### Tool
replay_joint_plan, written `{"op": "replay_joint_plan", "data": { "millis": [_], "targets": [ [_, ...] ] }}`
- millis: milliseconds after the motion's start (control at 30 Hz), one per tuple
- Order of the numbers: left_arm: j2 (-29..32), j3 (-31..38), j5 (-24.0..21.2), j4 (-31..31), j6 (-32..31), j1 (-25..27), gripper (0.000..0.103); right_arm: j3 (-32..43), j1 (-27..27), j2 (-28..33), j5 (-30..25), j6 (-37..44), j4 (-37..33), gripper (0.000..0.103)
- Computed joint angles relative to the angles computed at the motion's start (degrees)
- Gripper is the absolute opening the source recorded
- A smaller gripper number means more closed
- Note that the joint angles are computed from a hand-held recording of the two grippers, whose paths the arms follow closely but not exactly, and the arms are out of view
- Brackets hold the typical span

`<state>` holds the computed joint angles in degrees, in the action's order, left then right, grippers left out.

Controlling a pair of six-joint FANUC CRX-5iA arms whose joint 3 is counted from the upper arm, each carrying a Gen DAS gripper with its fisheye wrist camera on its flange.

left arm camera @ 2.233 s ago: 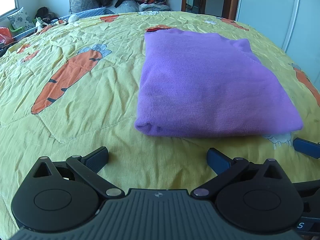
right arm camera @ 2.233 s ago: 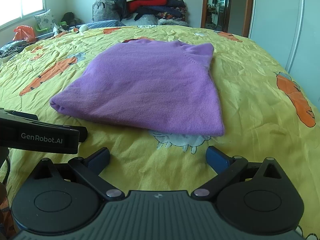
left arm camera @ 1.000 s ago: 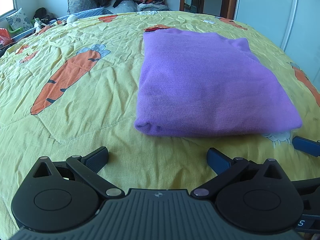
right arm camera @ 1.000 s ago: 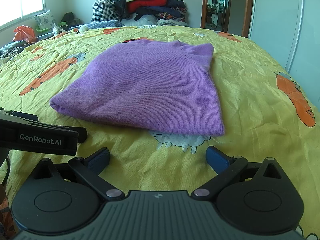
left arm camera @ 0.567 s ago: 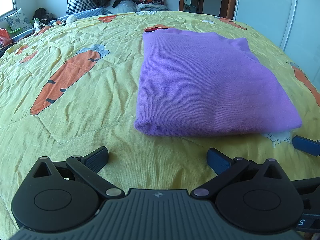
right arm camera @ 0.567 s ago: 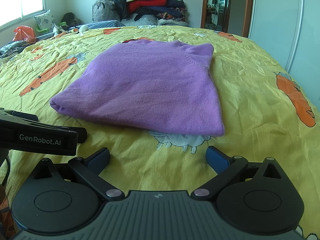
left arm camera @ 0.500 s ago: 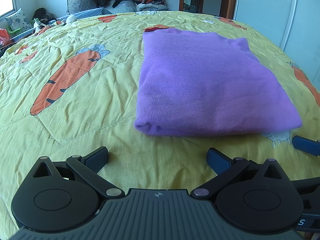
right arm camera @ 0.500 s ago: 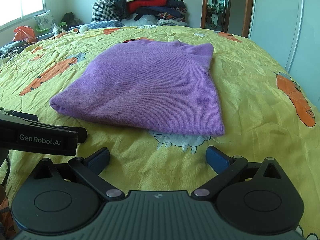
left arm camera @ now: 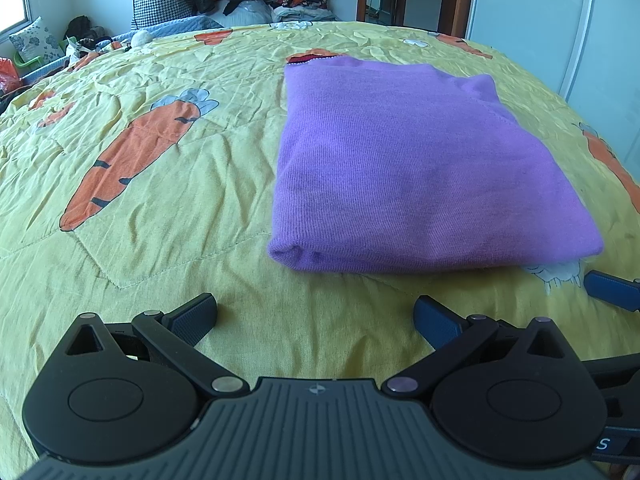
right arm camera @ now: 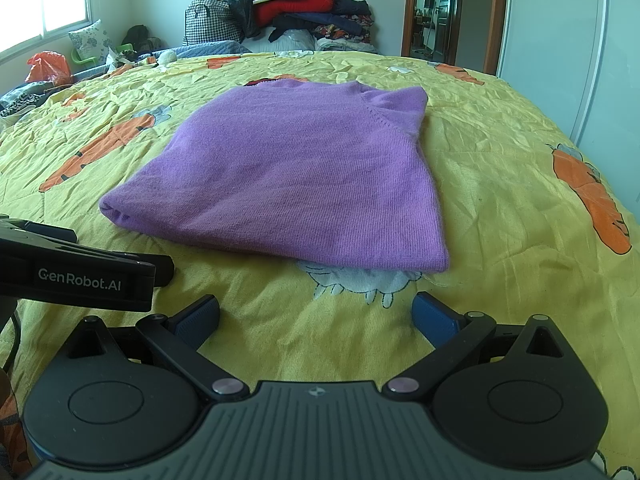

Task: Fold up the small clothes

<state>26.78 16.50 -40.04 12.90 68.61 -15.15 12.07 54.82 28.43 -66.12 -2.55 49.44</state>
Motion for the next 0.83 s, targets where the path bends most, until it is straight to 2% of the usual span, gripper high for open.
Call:
{"op": "replay_joint_plan", "data": {
  "millis": [833],
  "targets": [
    [0.2, 0.2, 0.1, 0.1, 0.1, -0.2, 0.103, 0.0, 0.0, 0.0, 0.0, 0.0, 0.0, 0.103]
  ]
}}
